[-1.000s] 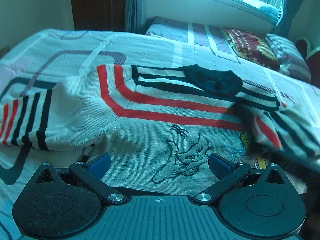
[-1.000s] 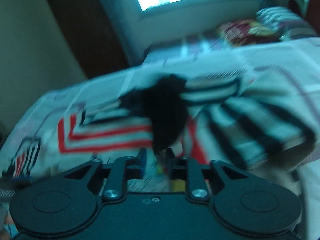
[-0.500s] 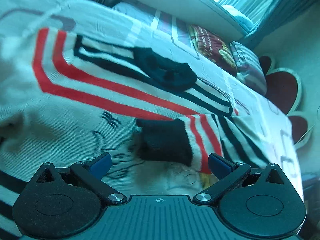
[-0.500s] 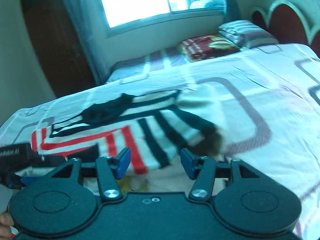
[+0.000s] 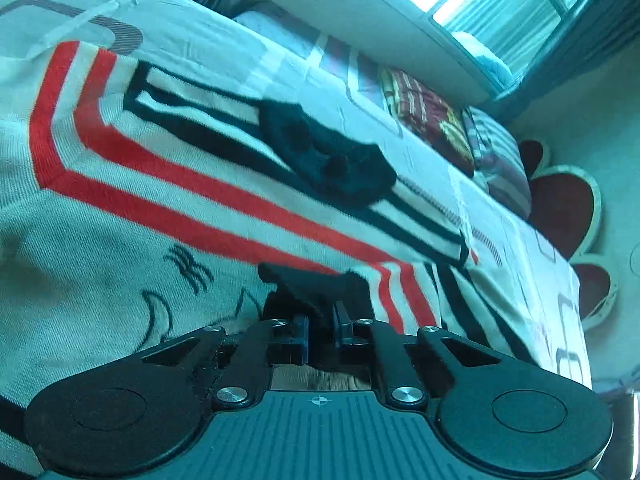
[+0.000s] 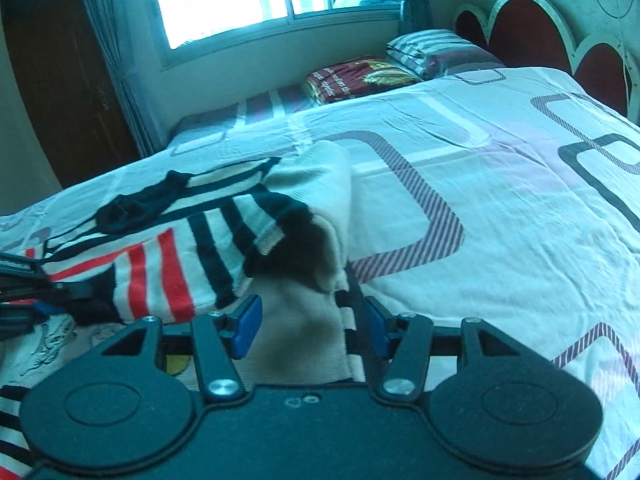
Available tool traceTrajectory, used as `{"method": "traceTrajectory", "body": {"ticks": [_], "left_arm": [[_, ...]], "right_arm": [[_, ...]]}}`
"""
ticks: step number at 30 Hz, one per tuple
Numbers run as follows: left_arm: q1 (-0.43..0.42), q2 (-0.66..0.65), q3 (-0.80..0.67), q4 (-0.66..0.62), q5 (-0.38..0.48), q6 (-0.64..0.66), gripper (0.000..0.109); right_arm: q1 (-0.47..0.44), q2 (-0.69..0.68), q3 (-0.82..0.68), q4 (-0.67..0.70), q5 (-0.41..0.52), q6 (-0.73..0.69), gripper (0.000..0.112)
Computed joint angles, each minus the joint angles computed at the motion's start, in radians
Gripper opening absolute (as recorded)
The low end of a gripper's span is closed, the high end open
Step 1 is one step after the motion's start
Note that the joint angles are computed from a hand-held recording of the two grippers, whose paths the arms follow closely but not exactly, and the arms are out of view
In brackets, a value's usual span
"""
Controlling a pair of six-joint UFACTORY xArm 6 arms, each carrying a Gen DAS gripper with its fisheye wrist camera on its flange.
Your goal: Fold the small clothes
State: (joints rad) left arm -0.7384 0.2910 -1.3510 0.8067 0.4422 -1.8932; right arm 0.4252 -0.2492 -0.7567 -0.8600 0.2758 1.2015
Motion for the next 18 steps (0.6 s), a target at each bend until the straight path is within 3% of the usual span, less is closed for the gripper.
{"method": "traceTrajectory", "body": {"ticks": [2, 6, 13, 17, 18], "left_arm": [[-0.002, -0.005, -0.009, 0.050, 0.025, -0.022, 0.005], [0.007, -0.051, 0.022, 0.184, 0.018, -0.126, 0.005], [0.021, -0.198, 0.131, 0.315, 0.138, -0.213, 0.005], [0.045, -0.216, 0.181, 0.239, 0.170, -0.121, 0.005], [0.046, -0.203, 0.182, 0.213, 0.178, -0.089, 0.005]], "right_arm": [[-0.001, 0.019, -0.014, 0.002, 0.008, -0.013, 0.054], [-0.005, 0.044, -0.037, -0.008, 0.005, -0.007, 0.054], [-0.005, 0.085, -0.080, -0.050, 0.003, 0.017, 0.054], [0.004, 0.129, -0.104, -0.004, 0.002, -0.029, 0.050], [0.007, 0.138, -0.110, 0.015, 0.011, -0.042, 0.041]]}}
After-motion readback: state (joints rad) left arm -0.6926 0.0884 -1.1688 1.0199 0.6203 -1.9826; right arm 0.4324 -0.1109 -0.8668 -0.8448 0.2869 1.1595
